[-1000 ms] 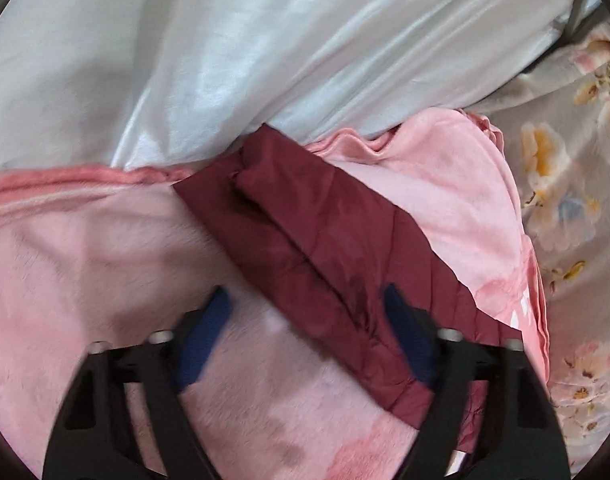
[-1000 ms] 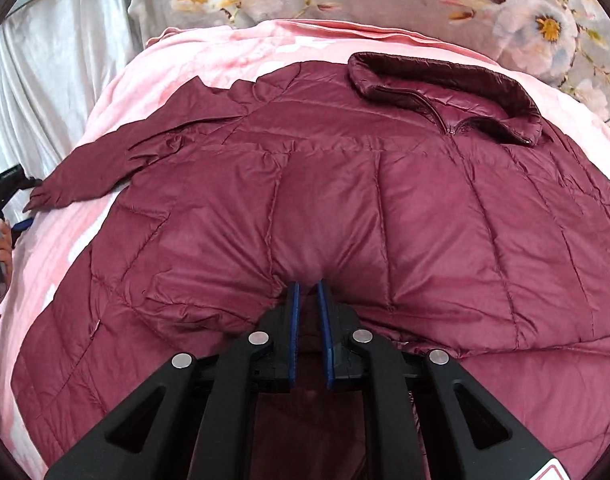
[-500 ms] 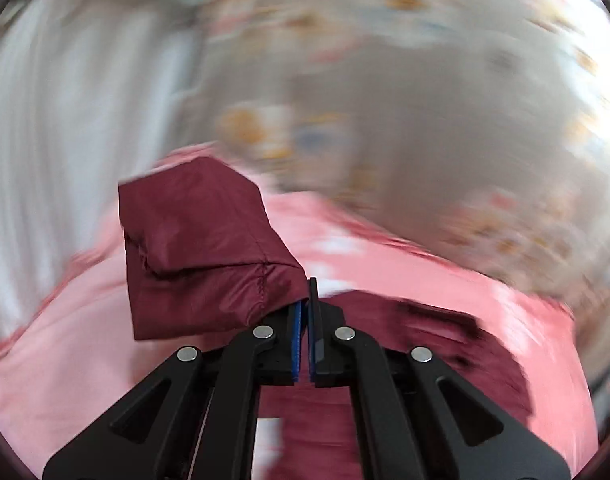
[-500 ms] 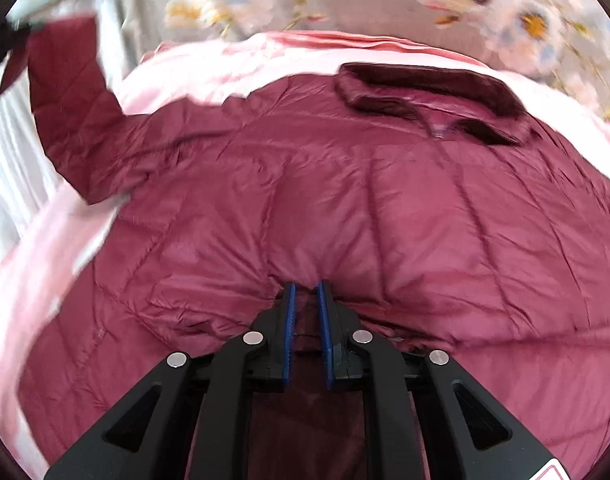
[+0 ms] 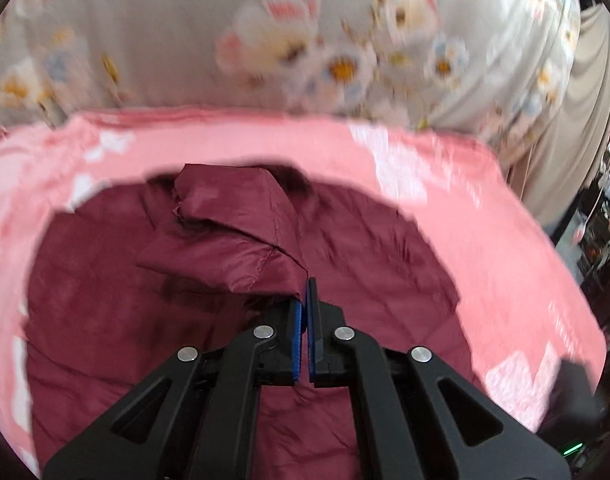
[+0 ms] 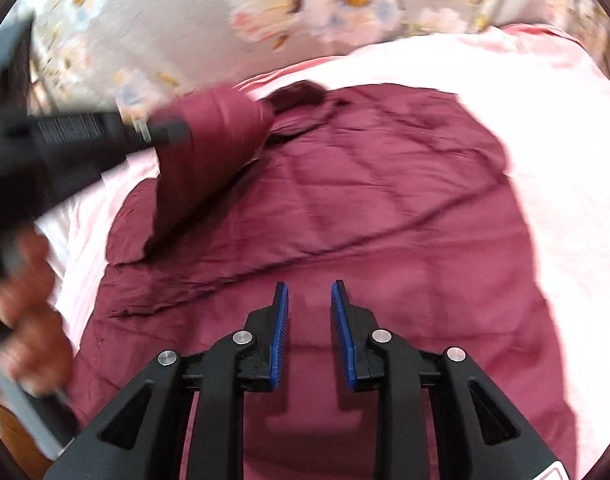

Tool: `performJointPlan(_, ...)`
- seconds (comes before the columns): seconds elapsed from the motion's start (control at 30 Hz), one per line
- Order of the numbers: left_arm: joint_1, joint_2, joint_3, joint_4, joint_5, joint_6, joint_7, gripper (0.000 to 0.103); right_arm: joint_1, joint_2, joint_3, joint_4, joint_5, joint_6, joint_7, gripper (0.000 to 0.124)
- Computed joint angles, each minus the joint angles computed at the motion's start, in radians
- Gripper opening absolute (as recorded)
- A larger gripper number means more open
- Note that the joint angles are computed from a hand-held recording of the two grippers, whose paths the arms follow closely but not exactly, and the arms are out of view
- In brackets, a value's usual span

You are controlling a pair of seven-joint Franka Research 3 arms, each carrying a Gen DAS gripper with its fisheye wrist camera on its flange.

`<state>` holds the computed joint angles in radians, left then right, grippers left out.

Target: Fold large clothes

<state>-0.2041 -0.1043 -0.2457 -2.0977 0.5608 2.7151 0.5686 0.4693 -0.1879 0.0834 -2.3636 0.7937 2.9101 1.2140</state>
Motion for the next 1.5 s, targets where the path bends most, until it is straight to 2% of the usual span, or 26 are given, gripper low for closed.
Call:
performJointPlan(0.1,-0.012,0.043,-0.005,-0.007,-0.02,-0.007,-0.014,0.003,0.002,-0.026,-0.023,-0.027,0.044,-0.004,-0.038,0.027)
performJointPlan(0.17,-0.016,0.041,0.001,-0.036,-0.033,0.028,-0.032,0.008,0.002,-0.029,-0.024,-0.029,0.051,0.005,-0.052,0.032)
performJointPlan(0.2,-0.014,0.021,0.006,-0.069,-0.044,0.056,-0.05,0.024,0.002,-0.032,-0.023,-0.03,0.05,0.012,-0.057,0.038)
performJointPlan(0.23,-0.012,-0.014,0.017,-0.12,-0.074,0.116,-0.053,0.037,0.003,-0.035,-0.02,-0.032,0.045,0.026,-0.063,0.046)
performJointPlan(0.27,0.0,-0.053,0.019,-0.167,-0.069,0.17,-0.085,0.063,0.003,-0.039,-0.015,-0.035,0.037,0.04,-0.063,0.049)
performJointPlan(0.3,0.036,-0.101,0.003,-0.216,-0.018,0.22,-0.163,0.076,0.004,-0.051,-0.009,-0.045,0.026,0.055,-0.059,0.053)
performJointPlan(0.33,0.076,-0.151,-0.016,-0.26,0.026,0.264,-0.228,0.079,0.007,-0.055,-0.006,-0.045,0.014,0.069,-0.06,0.057)
performJointPlan(0.4,0.101,-0.235,-0.004,-0.329,0.014,0.304,-0.239,0.087,0.02,-0.051,-0.018,-0.033,0.012,0.073,-0.068,0.06)
performJointPlan(0.47,0.142,-0.338,0.01,-0.412,-0.018,0.306,-0.256,0.088,0.047,-0.036,-0.048,-0.002,0.064,0.054,-0.109,0.061)
performJointPlan(0.53,0.146,-0.398,0.055,-0.475,-0.076,0.306,-0.24,0.088,0.053,-0.012,-0.059,0.035,0.121,0.027,-0.126,0.062)
performJointPlan(0.67,0.105,-0.474,0.232,-0.619,-0.245,0.346,-0.212,0.088,0.031,0.039,-0.05,0.109,0.221,-0.043,-0.126,0.062)
performJointPlan(0.73,0.091,-0.479,0.291,-0.653,-0.305,0.359,-0.194,0.087,0.012,0.057,-0.024,0.132,0.215,-0.05,-0.103,0.062)
performJointPlan(0.8,0.065,-0.465,0.356,-0.68,-0.361,0.391,-0.167,0.086,0.003,0.079,0.011,0.154,0.152,-0.025,-0.075,0.065)
performJointPlan(0.87,-0.006,-0.443,0.448,-0.691,-0.422,0.434,-0.126,0.086,-0.003,0.107,0.045,0.17,0.035,0.011,-0.016,0.069)
performJointPlan(0.93,-0.046,-0.424,0.495,-0.69,-0.463,0.46,-0.096,0.084,-0.012,0.136,0.069,0.178,-0.118,0.038,0.078,0.069)
performJointPlan(0.97,-0.06,-0.413,0.509,-0.685,-0.48,0.471,-0.084,0.083,-0.022,0.156,0.079,0.184,-0.239,0.053,0.166,0.069)
performJointPlan(1.03,-0.071,-0.405,0.518,-0.68,-0.507,0.483,-0.062,0.08,-0.034,0.188,0.08,0.197,-0.467,0.074,0.354,0.069)
performJointPlan(1.1,-0.099,-0.394,0.544,-0.668,-0.536,0.494,-0.034,0.077,-0.035,0.2,0.071,0.204,-0.523,0.082,0.416,0.069)
performJointPlan(1.13,-0.109,-0.387,0.552,-0.661,-0.551,0.494,-0.023,0.076,-0.036,0.203,0.07,0.208,-0.487,0.083,0.393,0.069)
performJointPlan(1.23,-0.133,-0.372,0.58,-0.638,-0.593,0.471,0.014,0.063,-0.043,0.203,0.067,0.215,-0.351,0.093,0.319,0.069)
performJointPlan(1.3,-0.125,-0.365,0.571,-0.625,-0.616,0.452,0.032,0.045,-0.051,0.201,0.059,0.217,-0.305,0.099,0.305,0.069)
performJointPlan(1.33,-0.099,-0.364,0.548,-0.62,-0.619,0.435,0.039,0.039,-0.056,0.201,0.056,0.22,-0.279,0.098,0.293,0.067)
performJointPlan(1.37,-0.06,-0.363,0.511,-0.609,-0.613,0.406,0.045,0.027,-0.061,0.205,0.052,0.224,-0.268,0.099,0.295,0.066)
performJointPlan(1.4,-0.033,-0.363,0.485,-0.599,-0.608,0.382,0.057,0.016,-0.065,0.215,0.048,0.233,-0.269,0.098,0.303,0.055)
performJointPlan(1.43,-0.014,-0.361,0.466,-0.592,-0.608,0.367,0.068,0.012,-0.069,0.224,0.044,0.242,-0.29,0.089,0.321,0.034)
performJointPlan(1.5,0.049,-0.357,0.403,-0.564,-0.591,0.314,0.078,0.004,-0.076,0.26,0.028,0.283,-0.388,0.032,0.387,0.003)
